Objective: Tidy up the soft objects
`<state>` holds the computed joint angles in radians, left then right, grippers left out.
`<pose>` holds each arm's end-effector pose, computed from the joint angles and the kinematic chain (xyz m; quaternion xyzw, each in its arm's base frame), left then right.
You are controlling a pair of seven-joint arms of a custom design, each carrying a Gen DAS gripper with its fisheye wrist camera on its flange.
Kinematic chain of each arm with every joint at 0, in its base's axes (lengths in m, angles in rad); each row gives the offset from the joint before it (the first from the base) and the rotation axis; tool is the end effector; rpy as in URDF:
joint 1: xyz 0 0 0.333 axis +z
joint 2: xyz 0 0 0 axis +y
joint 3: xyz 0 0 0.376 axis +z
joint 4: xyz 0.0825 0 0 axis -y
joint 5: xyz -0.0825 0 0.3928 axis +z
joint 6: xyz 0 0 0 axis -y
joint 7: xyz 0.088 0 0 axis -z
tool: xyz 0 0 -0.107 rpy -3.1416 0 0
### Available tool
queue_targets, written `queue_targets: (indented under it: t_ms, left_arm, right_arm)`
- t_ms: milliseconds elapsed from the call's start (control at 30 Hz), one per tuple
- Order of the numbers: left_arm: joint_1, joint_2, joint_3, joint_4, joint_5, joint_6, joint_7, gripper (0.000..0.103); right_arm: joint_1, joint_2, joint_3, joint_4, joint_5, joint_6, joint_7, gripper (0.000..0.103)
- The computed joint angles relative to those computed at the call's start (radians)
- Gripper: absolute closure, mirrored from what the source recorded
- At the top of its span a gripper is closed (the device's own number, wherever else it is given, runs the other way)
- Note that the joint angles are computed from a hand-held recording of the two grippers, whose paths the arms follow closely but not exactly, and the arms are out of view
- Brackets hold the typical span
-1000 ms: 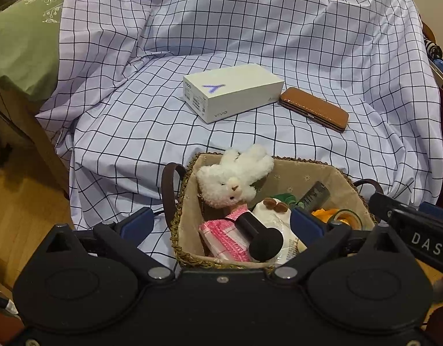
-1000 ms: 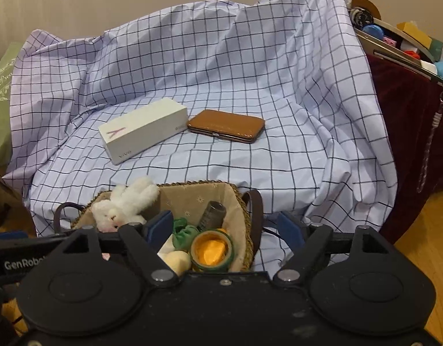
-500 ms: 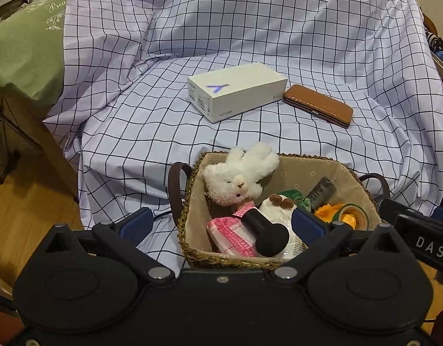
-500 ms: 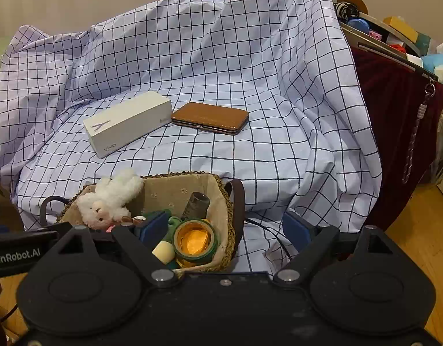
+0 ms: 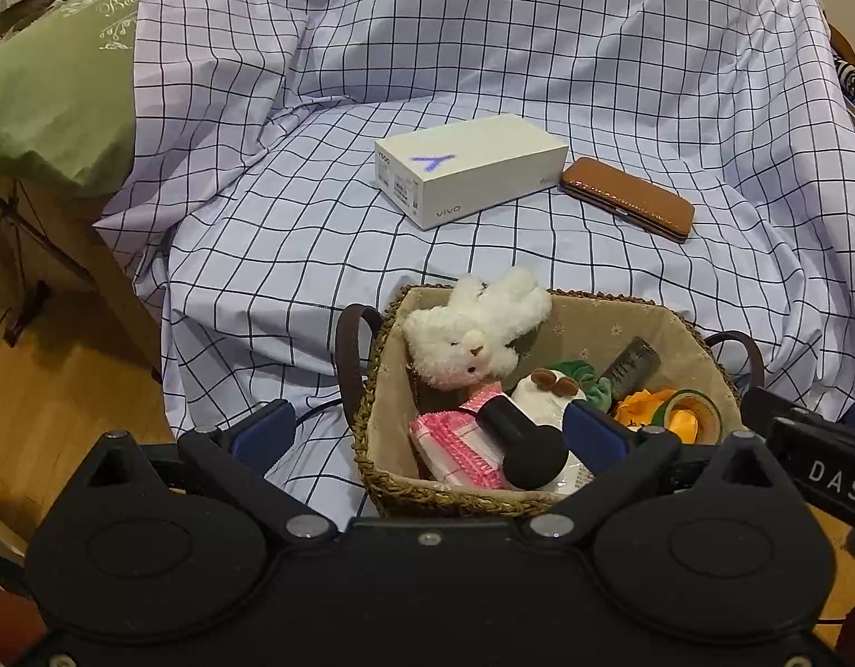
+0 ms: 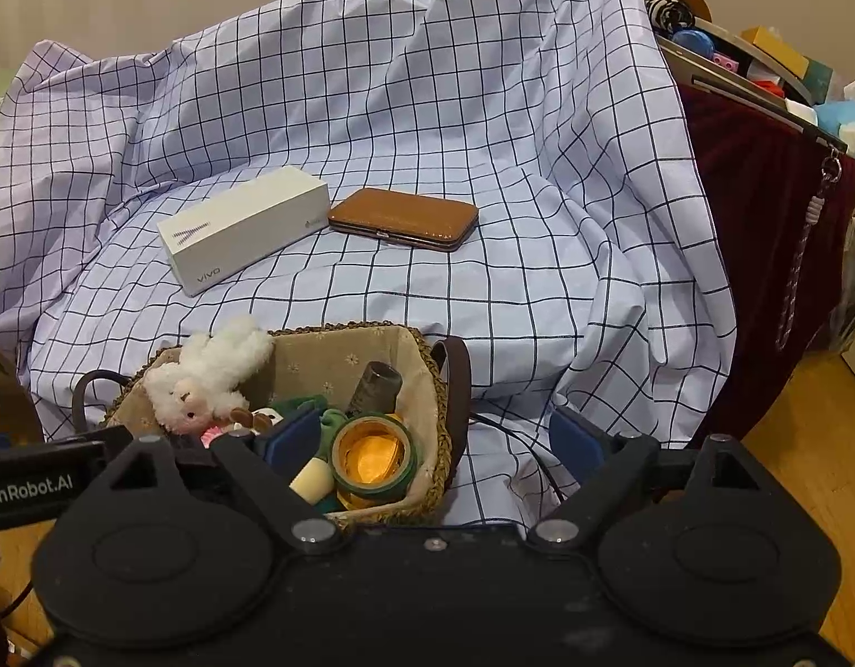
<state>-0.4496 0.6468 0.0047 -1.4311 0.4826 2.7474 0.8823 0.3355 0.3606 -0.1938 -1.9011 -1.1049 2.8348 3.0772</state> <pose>0.7218 -0.3659 0.4313 -0.6119 0.7058 -0.2765 0.2257 0.6627 0.1545 0.4058 -0.5273 0.7523 -0.3118 0.2424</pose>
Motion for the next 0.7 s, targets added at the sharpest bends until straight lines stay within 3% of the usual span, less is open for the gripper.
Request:
queue_targets:
  t_ms: [700]
  left_arm:
    - [0.005,0.004,-0.009,0.003,-0.020,-0.009,0.027,0.004]
  right_arm:
    - [0.004,0.002,0.001,0.003,0.014,-0.007,-0.014,0.012]
